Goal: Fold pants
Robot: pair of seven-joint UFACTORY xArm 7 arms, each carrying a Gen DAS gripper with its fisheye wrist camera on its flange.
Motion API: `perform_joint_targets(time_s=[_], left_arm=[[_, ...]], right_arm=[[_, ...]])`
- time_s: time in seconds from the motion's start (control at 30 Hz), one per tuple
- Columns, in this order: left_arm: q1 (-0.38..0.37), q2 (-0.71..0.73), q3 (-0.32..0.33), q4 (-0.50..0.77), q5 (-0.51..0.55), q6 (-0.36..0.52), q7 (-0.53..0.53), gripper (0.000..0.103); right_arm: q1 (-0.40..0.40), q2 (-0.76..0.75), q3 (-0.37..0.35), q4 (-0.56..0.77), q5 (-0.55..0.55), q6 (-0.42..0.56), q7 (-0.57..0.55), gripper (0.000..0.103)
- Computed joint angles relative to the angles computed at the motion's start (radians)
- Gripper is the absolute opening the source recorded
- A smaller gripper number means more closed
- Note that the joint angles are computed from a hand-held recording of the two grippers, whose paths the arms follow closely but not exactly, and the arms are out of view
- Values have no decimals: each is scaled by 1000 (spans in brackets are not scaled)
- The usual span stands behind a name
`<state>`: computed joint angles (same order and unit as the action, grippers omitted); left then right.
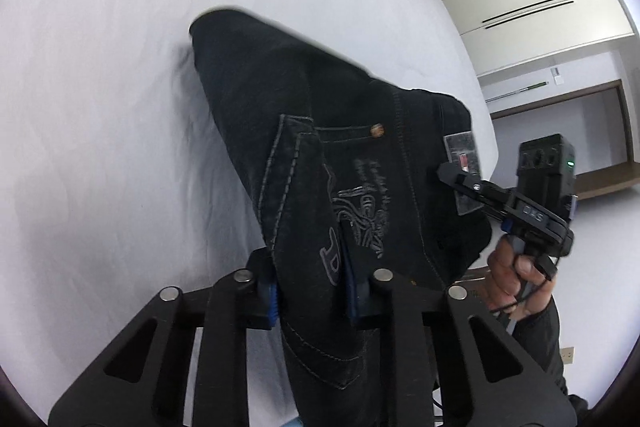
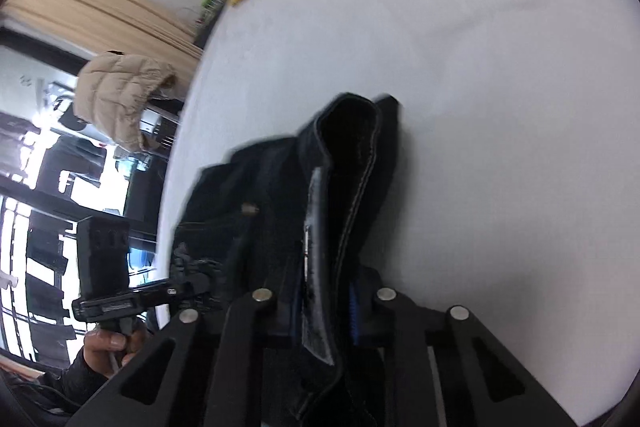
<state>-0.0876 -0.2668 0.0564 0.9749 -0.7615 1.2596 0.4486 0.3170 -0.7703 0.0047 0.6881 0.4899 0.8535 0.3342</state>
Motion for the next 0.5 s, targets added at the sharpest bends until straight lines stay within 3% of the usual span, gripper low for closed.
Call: perform_joint_targets(time_s=[0.1, 0.23, 0.37, 0.5], left_arm=[[6, 15, 8, 88, 19, -2, 15, 21], [42, 106, 39, 263, 24, 22, 57, 21], [96, 250, 30, 471, 55, 16, 81, 21], [130, 262, -2, 554, 101, 21, 24, 21]], right_arm=[[2, 67, 32, 100, -35, -14, 0, 19], [18, 217, 24, 241, -28, -75, -37, 19], [28, 437, 11, 425, 30, -139, -84, 19], [4, 670, 45, 650, 49, -136, -115, 19]])
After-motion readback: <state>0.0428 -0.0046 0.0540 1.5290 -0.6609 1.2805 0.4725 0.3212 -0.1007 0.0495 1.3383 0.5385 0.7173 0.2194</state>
